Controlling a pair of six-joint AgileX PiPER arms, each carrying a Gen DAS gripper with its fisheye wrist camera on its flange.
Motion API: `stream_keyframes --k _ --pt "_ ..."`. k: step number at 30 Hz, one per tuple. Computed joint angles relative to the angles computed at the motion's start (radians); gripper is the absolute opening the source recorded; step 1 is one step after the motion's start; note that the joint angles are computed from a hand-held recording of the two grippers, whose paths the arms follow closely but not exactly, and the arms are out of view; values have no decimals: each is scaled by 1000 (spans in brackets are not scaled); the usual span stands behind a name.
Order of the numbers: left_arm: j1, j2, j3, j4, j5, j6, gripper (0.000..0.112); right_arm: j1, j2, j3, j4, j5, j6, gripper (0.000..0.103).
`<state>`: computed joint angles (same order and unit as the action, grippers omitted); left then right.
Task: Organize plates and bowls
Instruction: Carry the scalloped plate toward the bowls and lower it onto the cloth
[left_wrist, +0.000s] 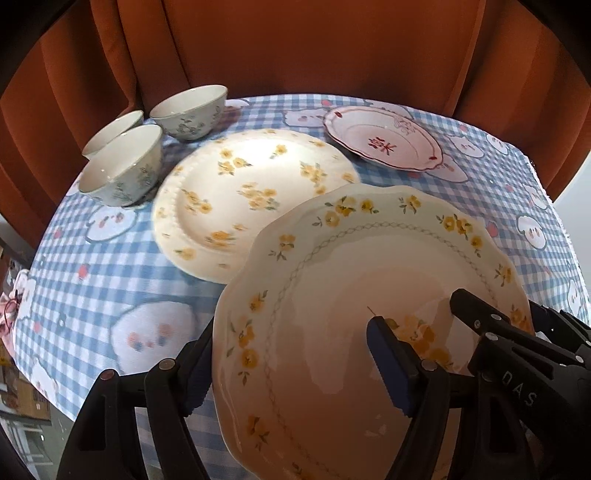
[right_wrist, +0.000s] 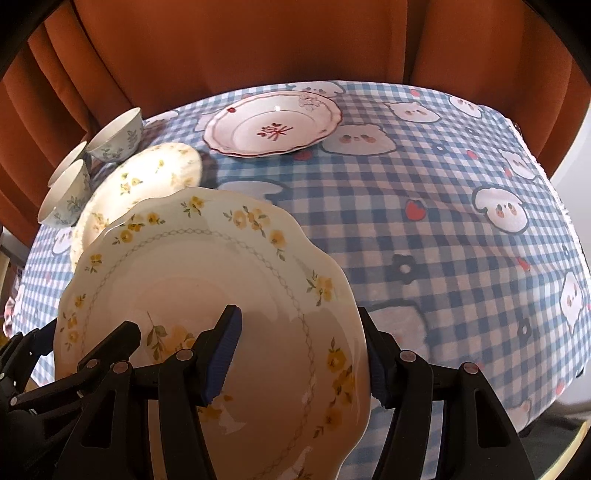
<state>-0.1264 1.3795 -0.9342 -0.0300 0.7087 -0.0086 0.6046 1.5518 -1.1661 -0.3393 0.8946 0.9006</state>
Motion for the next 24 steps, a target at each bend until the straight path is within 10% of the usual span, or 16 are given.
stream_keyframes --k 24 --pt "677 172 -194 -420 155 866 77 351 503 -716 -79 311 272 65"
